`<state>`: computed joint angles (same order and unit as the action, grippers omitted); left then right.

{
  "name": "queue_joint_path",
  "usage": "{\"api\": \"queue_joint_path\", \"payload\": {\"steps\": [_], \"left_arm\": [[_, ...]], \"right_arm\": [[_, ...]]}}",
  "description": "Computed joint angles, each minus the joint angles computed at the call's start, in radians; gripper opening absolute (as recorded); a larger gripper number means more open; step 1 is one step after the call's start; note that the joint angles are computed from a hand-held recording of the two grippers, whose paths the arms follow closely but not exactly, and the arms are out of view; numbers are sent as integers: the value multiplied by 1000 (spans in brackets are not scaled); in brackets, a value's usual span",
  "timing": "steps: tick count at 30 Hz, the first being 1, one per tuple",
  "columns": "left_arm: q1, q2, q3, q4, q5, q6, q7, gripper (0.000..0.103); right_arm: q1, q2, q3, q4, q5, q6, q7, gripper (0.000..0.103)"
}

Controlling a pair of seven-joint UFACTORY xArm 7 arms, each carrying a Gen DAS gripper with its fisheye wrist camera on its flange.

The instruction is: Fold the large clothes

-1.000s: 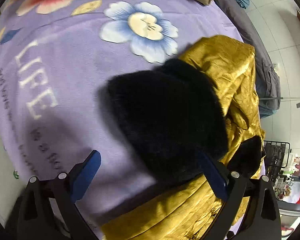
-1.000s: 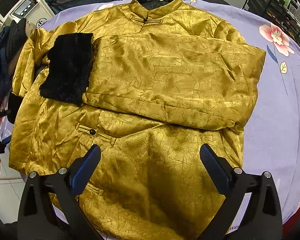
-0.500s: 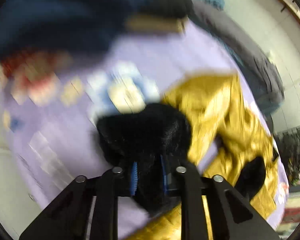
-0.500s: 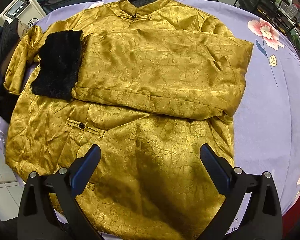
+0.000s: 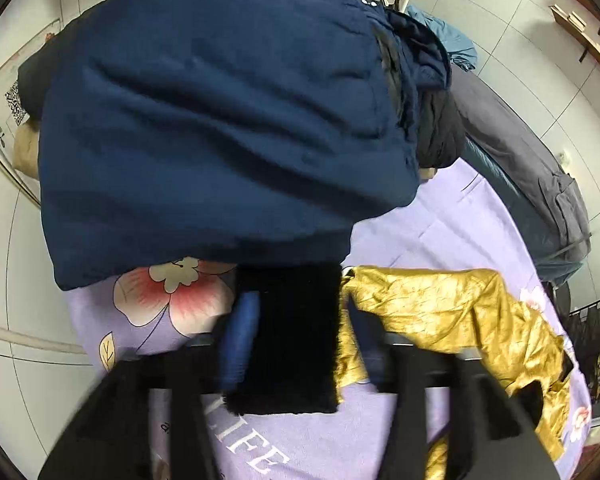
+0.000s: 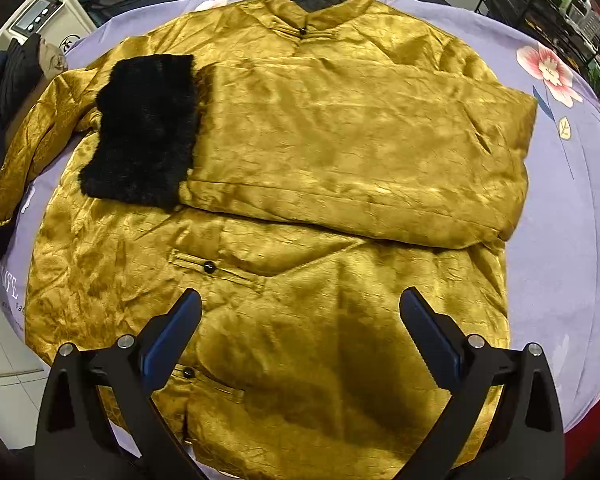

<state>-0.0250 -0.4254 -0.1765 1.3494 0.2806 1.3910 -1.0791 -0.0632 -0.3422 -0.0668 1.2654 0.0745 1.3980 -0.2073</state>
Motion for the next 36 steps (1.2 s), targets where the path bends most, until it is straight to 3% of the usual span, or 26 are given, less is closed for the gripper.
{"api": "queue_joint_path", "payload": {"steps": [1, 3, 9, 15, 17, 18, 19, 22, 26, 31, 36], "left_arm": [[3, -32, -2, -36, 15, -6, -7, 80], [4, -99, -7, -115, 26, -33, -19, 86], [-46, -248, 23, -344, -102, -118, 64, 86], [-49, -221, -5, -396, -96, -159, 180, 86], [-52, -199, 2, -397, -87, -189, 227, 82], [-57, -175, 11, -384, -88, -194, 266, 68], [-64, -152, 24, -367, -101, -193, 305, 45], [-60, -87, 25, -283, -99, -169, 368, 15], [-35, -37, 17, -139, -74, -188, 364, 11], [-28, 126, -16, 182, -10, -213, 359, 8], [-135, 413, -75, 585, 56, -154, 373, 8]], "right_arm": [[3, -3, 7, 1, -1, -4, 5, 98], [9, -16, 18, -6, -4, -11, 17, 98], [23, -36, 36, -30, -27, 17, 53, 98], [46, -65, 56, -48, -52, 37, 66, 98], [54, -73, 61, -50, -61, 38, 60, 98], [58, -77, 63, -53, -66, 35, 54, 98], [61, -79, 63, -55, -69, 33, 50, 98], [67, -82, 64, -55, -75, 39, 40, 98], [68, -85, 56, -58, -66, 27, 32, 98], [61, -76, 35, -58, -33, 11, 28, 98], [47, -64, 11, -48, -2, -10, 12, 98]]}}
